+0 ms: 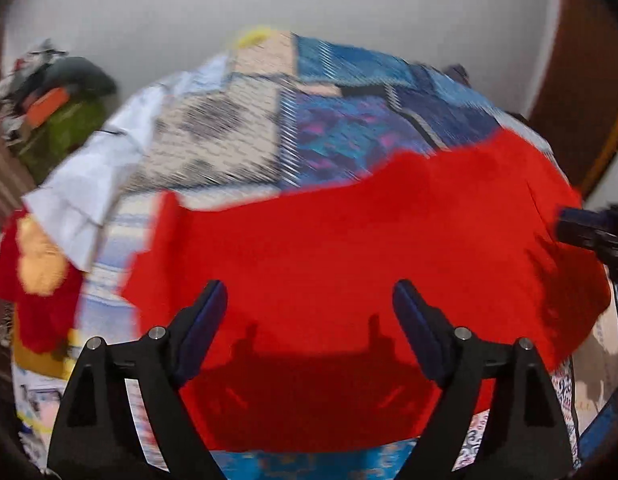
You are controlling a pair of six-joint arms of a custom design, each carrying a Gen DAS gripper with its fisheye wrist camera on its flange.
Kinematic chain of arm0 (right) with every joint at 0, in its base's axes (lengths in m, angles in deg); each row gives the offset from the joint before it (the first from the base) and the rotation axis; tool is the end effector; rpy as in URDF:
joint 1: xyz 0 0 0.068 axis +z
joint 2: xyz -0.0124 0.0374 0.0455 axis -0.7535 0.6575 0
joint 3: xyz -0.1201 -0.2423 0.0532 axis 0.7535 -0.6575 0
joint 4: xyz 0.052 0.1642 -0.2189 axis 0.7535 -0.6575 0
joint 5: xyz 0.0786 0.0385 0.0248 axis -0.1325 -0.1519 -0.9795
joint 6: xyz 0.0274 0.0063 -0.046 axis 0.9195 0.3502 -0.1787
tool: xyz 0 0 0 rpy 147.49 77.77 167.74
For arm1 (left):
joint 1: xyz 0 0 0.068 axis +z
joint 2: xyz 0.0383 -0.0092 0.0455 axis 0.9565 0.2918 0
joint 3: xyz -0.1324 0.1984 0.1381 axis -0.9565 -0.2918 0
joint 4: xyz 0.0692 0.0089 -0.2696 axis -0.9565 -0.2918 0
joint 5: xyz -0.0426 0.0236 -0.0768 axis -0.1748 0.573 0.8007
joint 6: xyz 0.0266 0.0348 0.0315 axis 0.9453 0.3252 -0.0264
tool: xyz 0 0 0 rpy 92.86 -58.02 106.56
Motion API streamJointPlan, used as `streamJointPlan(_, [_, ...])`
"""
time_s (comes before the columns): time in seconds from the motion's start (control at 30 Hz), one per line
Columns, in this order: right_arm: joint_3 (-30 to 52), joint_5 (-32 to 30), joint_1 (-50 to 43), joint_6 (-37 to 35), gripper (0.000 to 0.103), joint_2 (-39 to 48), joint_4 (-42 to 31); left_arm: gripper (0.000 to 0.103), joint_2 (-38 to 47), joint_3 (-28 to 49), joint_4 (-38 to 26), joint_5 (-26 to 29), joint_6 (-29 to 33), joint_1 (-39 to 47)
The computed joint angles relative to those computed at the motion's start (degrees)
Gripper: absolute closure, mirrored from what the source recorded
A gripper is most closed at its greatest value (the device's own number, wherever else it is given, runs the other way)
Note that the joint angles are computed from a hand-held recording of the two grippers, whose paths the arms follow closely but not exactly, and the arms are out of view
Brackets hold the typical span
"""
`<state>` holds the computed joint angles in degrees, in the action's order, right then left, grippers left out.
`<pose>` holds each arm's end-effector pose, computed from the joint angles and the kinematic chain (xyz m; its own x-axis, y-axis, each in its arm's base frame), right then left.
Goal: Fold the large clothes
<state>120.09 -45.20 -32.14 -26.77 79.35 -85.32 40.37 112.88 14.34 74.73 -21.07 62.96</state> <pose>0.3288 0.1102 0.2279 -0.6592 -0.4507 -0.6019 -0.6236 0.7749 0.1027 0.2538 -0.0370 0.2062 -0.8009 -0.1348 -0.5835 -0.1810 0.9833 0.0213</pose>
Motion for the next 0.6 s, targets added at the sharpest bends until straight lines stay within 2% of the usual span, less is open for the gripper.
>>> streamJointPlan(0.1, [-0.8, 3.8, 5.3, 1.5, 0.089, 4.2, 3.6, 0.018, 7.3, -0.8, 4.5, 0.8, -1.9, -2.4])
streamJointPlan(0.17, [-0.9, 9.2, 8.3, 1.4, 0.090, 8.1, 5.4, 0.017, 13.4, -0.9, 7.2, -0.3, -3.0, -3.3])
streamJointPlan(0.23, [-4.9, 12.9, 9.8, -0.9, 0.090, 8.3, 12.2, 0.008, 15.4, -2.5, 10.3, -0.7, -3.3, -2.7])
streamJointPlan(0.3, [-7.6, 14.9, 10.2, -2.9, 0.088, 6.7, 15.1, 0.004, 14.9, -4.2, 11.8, -1.5, -3.1, -1.7])
streamJointPlan(0.37, [-9.4, 20.2, 11.0, -4.3, 0.050, 5.2, 17.0, 0.004, 14.1, -5.3, 11.6, -1.7, -1.7, -1.0])
streamJointPlan(0.4, [-11.5, 26.3, 12.1, -5.0, 0.003, 4.3, 20.4, 0.004, 13.2, -6.2, 11.4, -2.4, -0.9, -0.7])
streamJointPlan(0.43, [-14.6, 32.8, 12.6, -6.6, 0.000, 3.4, 26.1, 0.004, 12.6, -6.6, 10.7, -3.3, -0.8, -0.7])
streamJointPlan(0.47, [-15.9, 32.8, 12.1, -7.8, 0.000, 2.9, 28.1, 0.004, 12.0, -7.1, 9.7, -5.1, -1.0, -0.8])
streamJointPlan(0.6, [-11.9, 21.2, 4.5, -5.0, 0.000, 1.9, 16.6, 0.009, 4.9, -11.8, 7.1, -8.1, -0.2, 1.7])
